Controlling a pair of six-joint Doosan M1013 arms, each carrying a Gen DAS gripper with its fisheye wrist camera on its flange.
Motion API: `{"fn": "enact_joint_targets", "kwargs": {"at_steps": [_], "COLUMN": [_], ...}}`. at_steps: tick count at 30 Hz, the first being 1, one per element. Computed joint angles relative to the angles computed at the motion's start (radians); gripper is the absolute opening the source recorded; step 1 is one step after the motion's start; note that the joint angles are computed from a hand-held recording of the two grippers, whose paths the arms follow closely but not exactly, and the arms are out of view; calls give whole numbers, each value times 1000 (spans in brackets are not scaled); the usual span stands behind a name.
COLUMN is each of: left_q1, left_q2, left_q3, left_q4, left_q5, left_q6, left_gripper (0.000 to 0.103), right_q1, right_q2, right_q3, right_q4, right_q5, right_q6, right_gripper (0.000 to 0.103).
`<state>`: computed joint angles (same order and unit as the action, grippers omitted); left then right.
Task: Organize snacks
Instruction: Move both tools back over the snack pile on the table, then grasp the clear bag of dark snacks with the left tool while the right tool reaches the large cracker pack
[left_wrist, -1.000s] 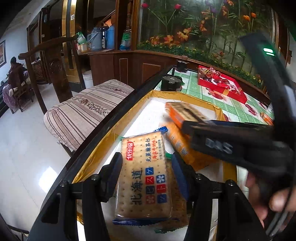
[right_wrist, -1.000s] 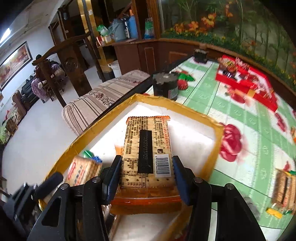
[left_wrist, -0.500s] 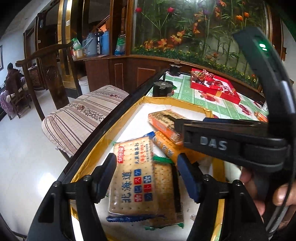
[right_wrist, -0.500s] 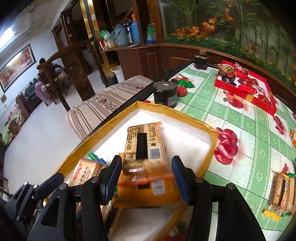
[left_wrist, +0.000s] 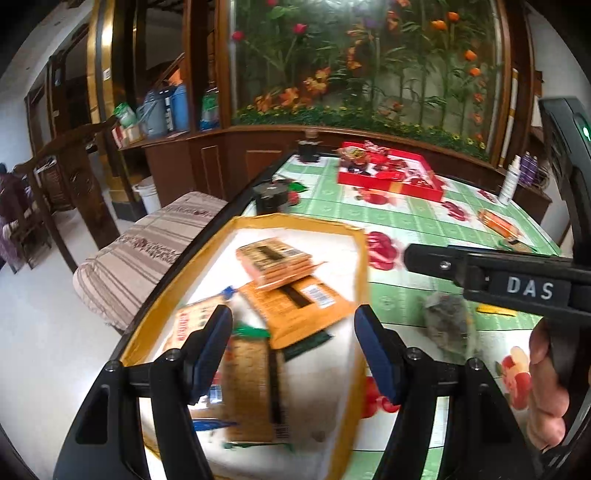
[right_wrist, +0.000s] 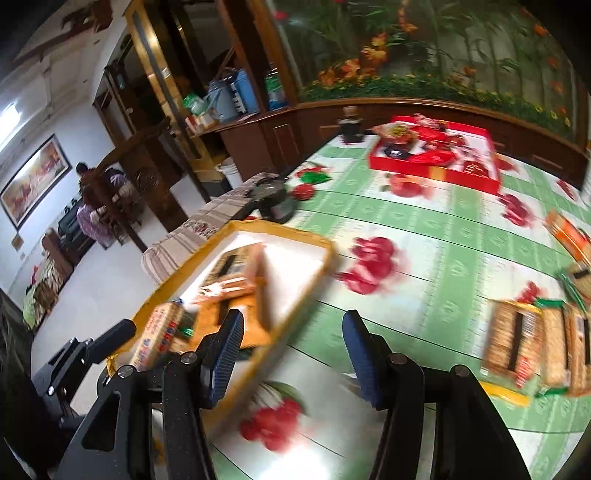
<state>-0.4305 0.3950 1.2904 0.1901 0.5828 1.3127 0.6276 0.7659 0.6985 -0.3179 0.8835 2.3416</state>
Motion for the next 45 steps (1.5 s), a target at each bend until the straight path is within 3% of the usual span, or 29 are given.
{"fn": "enact_joint_targets", "kwargs": {"at_steps": [5, 11, 15, 16, 18, 21, 29, 31, 32, 33, 38, 45], "left_q1": [-20, -55, -68, -73, -86, -103, -134, -130, -123, -117, -106, -98], "left_q2": [5, 21, 47, 55, 72, 92, 197, 212, 218, 219, 209, 206], "left_q3": [-13, -33, -64, -74, -96, -121, -250, -259, -262, -259, -226, -221], "left_q4": [-85, -159, -253, -257, -223, -169, -56, -84, -140, -182, -234, -258], "left_q5": [19, 59, 115, 129, 157, 162, 257, 259, 259, 252, 186, 179], "left_q6": [102, 211, 277, 274, 232, 182, 148, 165, 202, 226, 237, 240], "left_gripper": [69, 69, 70, 71, 91, 92, 92, 85, 70, 66, 61, 59], "right_q1": [-21, -55, -81, -83, -84, -81, -84, -86, -86, -88, -88, -81], "right_q2": [-129, -247, -286, -286, -290, -294, -287, -281, -277, -270, -225, -140], "right_q3": [232, 440, 516, 517, 521, 525, 521, 515, 511, 501, 438, 304], "right_q4": [-106, -242, -195, -192, -196, -213, -211, -201, -194, -179, -130, -139], "right_q5": [-87, -123, -165, -160, -164, -172, -162, -156, -151, -141, -72, 153], "right_q6": [136, 384, 453, 458, 462, 471, 480, 470, 462, 446, 379, 373], "right_gripper": [60, 60, 60, 60, 60, 60, 60, 60, 60, 60, 60, 65]}}
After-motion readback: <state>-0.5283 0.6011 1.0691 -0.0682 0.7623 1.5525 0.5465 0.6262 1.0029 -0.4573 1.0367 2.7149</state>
